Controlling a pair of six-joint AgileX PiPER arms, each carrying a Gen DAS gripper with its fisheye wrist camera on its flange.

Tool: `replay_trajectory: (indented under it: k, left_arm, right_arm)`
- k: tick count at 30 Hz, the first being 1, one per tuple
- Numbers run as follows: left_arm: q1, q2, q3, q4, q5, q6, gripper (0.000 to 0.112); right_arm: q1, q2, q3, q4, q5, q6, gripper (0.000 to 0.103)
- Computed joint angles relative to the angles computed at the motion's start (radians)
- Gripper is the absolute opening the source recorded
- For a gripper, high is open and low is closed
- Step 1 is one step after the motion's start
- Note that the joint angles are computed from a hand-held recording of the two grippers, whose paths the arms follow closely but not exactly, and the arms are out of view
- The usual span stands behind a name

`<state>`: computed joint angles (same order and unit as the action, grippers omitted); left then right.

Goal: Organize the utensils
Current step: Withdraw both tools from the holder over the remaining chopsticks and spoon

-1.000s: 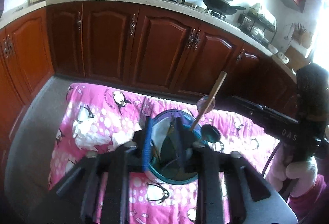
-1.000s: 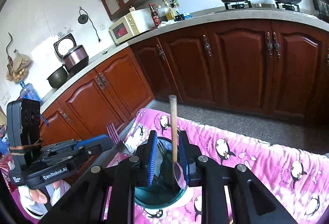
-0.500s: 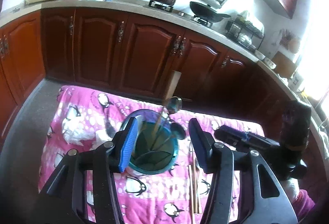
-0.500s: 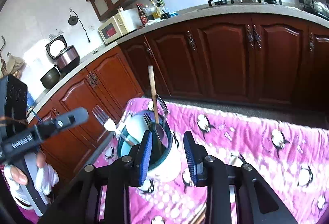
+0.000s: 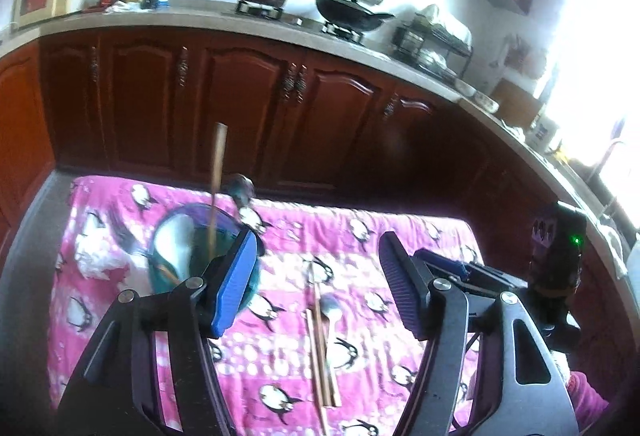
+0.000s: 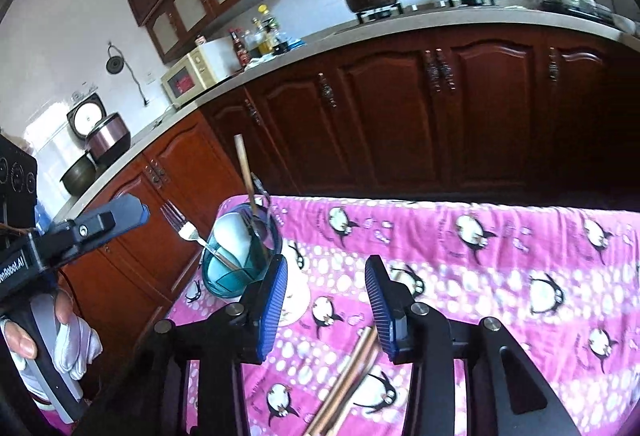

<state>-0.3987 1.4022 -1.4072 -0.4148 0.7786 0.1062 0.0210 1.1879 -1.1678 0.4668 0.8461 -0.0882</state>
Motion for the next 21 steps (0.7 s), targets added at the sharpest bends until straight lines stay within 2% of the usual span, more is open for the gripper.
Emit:
replay_trajectory:
  k: [8, 13, 21]
  left_arm:
    - [-0.134, 0.033, 0.027, 0.083, -0.022, -0.091, 0.065]
    - [-0.205, 0.063, 0.058, 0.191, -0.037, -0.201, 0.065]
    - [-0.254, 0.104, 0.099, 0.313, -0.057, -0.317, 0.065]
  right_arm:
    - [-0.121, -0.075, 0.050, -0.024, 0.067, -0.038, 0.041]
    - [-0.201, -0.121, 0.107, -0.044, 0.097, -0.061, 0.041]
    - [-0.294, -0.154, 0.164, -0.069, 0.123, -0.081, 0.042]
